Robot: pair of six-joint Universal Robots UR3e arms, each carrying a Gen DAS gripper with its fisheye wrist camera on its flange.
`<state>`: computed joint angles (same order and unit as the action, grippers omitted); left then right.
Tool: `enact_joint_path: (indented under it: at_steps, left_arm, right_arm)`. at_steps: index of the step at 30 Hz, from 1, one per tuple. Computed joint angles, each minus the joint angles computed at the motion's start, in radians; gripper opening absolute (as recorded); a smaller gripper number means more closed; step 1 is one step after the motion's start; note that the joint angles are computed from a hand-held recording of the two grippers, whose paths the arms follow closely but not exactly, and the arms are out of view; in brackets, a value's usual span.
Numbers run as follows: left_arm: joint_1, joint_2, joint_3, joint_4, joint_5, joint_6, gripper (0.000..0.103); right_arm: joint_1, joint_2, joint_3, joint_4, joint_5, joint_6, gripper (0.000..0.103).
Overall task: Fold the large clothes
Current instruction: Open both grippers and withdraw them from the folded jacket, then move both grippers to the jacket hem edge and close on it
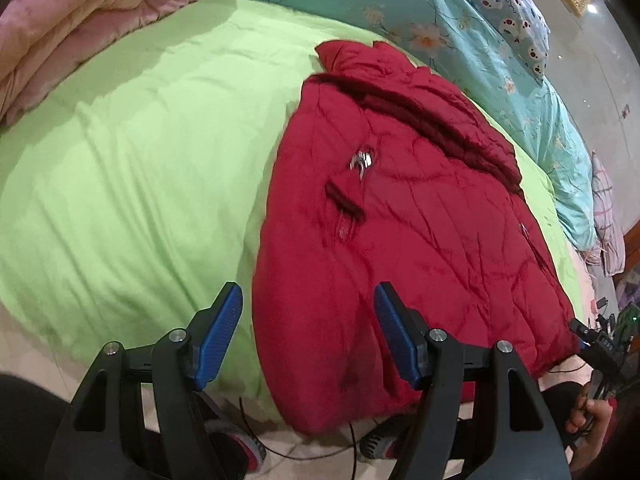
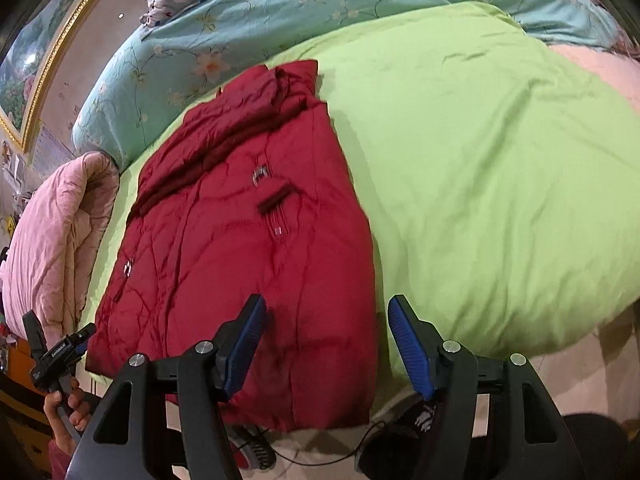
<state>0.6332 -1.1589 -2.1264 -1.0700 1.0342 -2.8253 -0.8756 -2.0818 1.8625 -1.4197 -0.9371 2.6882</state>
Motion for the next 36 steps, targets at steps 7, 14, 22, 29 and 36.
enact_joint_path:
  at_steps: [7,14,22,29,36]
  left_arm:
    - [-0.039,0.055,-0.065,-0.073,-0.005,0.045,0.067]
    - [-0.09,0.009,-0.054,-0.035,-0.006,0.012,0.068]
    - [-0.097,0.016,-0.061,-0.029,-0.016,0.02,0.068]
    - [-0.101,0.004,-0.057,-0.024,-0.016,0.024,0.067]
    - [-0.076,0.008,-0.065,-0.041,-0.038,0.04,0.062]
  right_arm:
    - [-0.083,-0.081,0.027,0.143,0.016,-0.085,0.068]
    - [-0.112,-0.095,0.05,0.203,0.039,-0.114,0.069]
    - [-0.082,-0.104,0.054,0.224,0.062,-0.125,0.069]
    - [-0.033,-0.079,0.06,0.169,0.069,-0.082,0.067]
    - [-0.018,-0.085,0.071,0.138,0.066,-0.067,0.058]
